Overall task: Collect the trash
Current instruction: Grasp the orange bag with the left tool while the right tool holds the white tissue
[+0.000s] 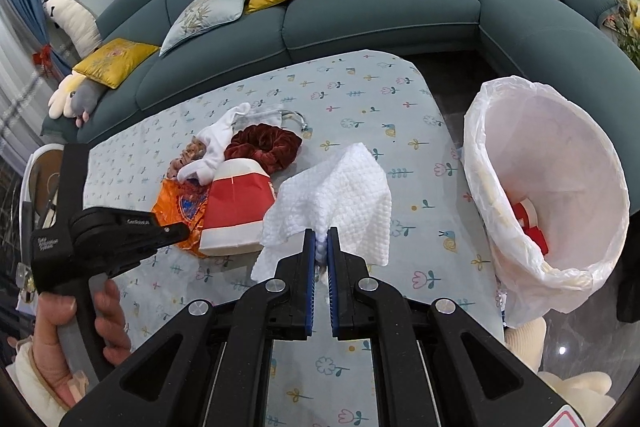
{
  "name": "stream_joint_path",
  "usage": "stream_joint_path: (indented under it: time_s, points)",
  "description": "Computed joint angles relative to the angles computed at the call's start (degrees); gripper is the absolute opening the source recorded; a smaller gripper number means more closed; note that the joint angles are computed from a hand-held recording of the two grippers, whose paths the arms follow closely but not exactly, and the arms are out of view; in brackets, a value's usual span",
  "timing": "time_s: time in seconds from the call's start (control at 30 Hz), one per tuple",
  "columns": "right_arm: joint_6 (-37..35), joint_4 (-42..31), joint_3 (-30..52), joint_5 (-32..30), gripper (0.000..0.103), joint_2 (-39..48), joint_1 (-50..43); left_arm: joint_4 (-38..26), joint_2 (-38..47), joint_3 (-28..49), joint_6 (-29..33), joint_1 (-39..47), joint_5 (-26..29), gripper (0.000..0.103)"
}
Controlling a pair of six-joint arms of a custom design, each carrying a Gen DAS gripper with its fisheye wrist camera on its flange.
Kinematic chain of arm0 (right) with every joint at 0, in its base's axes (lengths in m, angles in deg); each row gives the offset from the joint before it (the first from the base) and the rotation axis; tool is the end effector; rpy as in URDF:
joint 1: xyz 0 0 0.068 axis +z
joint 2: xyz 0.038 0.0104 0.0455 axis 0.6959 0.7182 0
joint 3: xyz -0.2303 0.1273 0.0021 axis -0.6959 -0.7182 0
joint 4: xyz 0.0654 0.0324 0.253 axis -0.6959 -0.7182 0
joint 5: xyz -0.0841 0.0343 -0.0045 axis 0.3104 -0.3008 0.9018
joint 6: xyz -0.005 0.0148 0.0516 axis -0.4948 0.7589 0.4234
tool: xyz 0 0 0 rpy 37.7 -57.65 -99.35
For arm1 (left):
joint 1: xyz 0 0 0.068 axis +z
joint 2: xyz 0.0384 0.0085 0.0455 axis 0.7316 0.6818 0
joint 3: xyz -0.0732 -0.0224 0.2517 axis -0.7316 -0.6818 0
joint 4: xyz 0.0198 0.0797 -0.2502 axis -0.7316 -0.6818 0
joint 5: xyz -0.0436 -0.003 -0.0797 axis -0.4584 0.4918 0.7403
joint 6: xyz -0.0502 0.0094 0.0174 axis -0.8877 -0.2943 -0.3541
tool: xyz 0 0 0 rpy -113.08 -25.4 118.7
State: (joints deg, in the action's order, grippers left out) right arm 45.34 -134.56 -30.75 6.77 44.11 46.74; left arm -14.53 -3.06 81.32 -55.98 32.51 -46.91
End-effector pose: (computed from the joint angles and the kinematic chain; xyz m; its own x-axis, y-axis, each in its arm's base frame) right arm 0.1522 0.0100 0.2446 -0.8055 0.2822 -0.5211 0.1731 0.9530 0.2486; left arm 0.2486 -0.0716 0.1931 -0.9324 -0.2796 -0.2291 -0.1894 0.9177 -0.3492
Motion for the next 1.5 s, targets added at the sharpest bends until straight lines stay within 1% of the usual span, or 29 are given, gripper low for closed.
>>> stream_joint_path:
  time_s: [0.13, 0.27, 0.43, 0.53, 0.6, 0.63, 0.67, 0.7, 0.73, 0.83, 0.87, 0.93, 1.07, 1.13, 1.17, 1.2, 1.23, 1.27, 1.3, 1.47, 1.5]
  points:
    - [-0.7, -0.6, 0.5, -0.5, 0.006, -0.6, -1.3, -1.7, -4.2, -0.2, 0.9, -1.8, -2.6, 0.0]
    - [-1.4, -1.8, 1.3, -1.1, 0.006, -2.0, -2.7, -4.0, -8.7, 0.1, 1.4, -2.9, -3.4, 0.0]
    - [-2.9, -3.8, 2.4, -2.8, 0.006, -3.8, -6.0, -7.8, -12.4, 2.9, 1.4, -6.2, -5.5, 0.0]
    - [-3.8, -4.8, 2.9, -3.7, 0.006, -4.6, -7.7, -9.0, -12.1, 3.7, 0.4, -5.0, -3.7, 0.0]
    - [-4.2, -5.3, 3.1, -4.0, 0.006, -5.3, -8.2, -8.0, -10.8, 2.9, -1.0, -2.4, -1.0, 0.003]
    - [-4.5, -5.5, 3.2, -4.0, 0.006, -5.6, -8.4, -7.5, -10.4, 2.4, -1.1, -1.6, -0.3, 0.009]
    - [-4.7, -5.6, 3.2, -4.0, 0.006, -5.8, -8.5, -7.2, -9.3, 2.2, -1.2, -1.2, -0.3, 0.022]
    - [-4.9, -5.7, 3.2, -4.1, 0.006, -5.9, -8.7, -7.3, -7.2, 2.7, -1.6, -0.6, -1.2, 0.029]
    - [-5.2, -5.6, 3.1, -4.3, 0.006, -5.7, -9.1, -6.8, -6.0, 2.6, -2.1, 0.2, -1.2, 0.039]
    - [-5.3, -5.5, 3.1, -4.4, 0.006, -5.6, -9.3, -5.8, -2.8, 2.7, -3.8, 2.7, -0.3, 0.041]
    - [-5.3, -5.4, 3.0, -4.5, 0.006, -5.5, -9.3, -5.5, -1.5, 2.8, -4.1, 3.5, 0.2, 0.046]
    - [-5.2, -4.7, 2.7, -4.4, 0.006, -4.8, -8.9, -5.1, 1.6, 3.5, -5.0, 4.4, 0.7, 0.051]
    - [-4.7, -3.2, 1.7, -4.5, 0.006, -3.6, -8.4, -3.8, 5.6, 3.8, -7.7, 5.7, 1.3, 0.051]
    - [-4.1, -2.5, 1.2, -4.3, 0.006, -2.9, -7.7, -2.7, 5.4, 3.2, -8.6, 5.7, 0.9, 0.05]
    - [-3.7, -2.2, 1.1, -4.0, 0.006, -2.7, -7.2, -2.6, 5.8, 3.5, -8.2, 5.3, 0.8, 0.043]
    - [-3.3, -1.8, 0.8, -3.9, 0.006, -2.3, -6.7, -2.2, 5.8, 3.4, -7.8, 5.0, 0.9, 0.033]
    - [-3.0, -1.5, 0.7, -3.7, 0.006, -2.0, -6.1, -1.7, 5.9, 3.3, -7.3, 4.7, 1.5, 0.012]
    - [-2.5, -1.1, 0.6, -3.3, 0.006, -1.7, -5.4, -1.3, 5.8, 2.9, -7.2, 4.2, 1.8, 0.009]
    - [-2.0, -0.9, 0.6, -3.1, 0.006, -1.4, -4.6, -1.0, 5.6, 2.8, -7.2, 4.1, 1.8, 0.008]
    - [-1.0, -0.5, 1.1, -2.4, 0.006, -1.0, -3.1, -2.6, -0.1, 1.6, -5.3, -0.5, -4.5, 0.005]
    - [-1.1, -0.6, 1.2, -2.6, 0.006, -1.2, -3.4, -3.0, -1.1, 1.5, -4.9, -1.1, -5.0, 0.005]
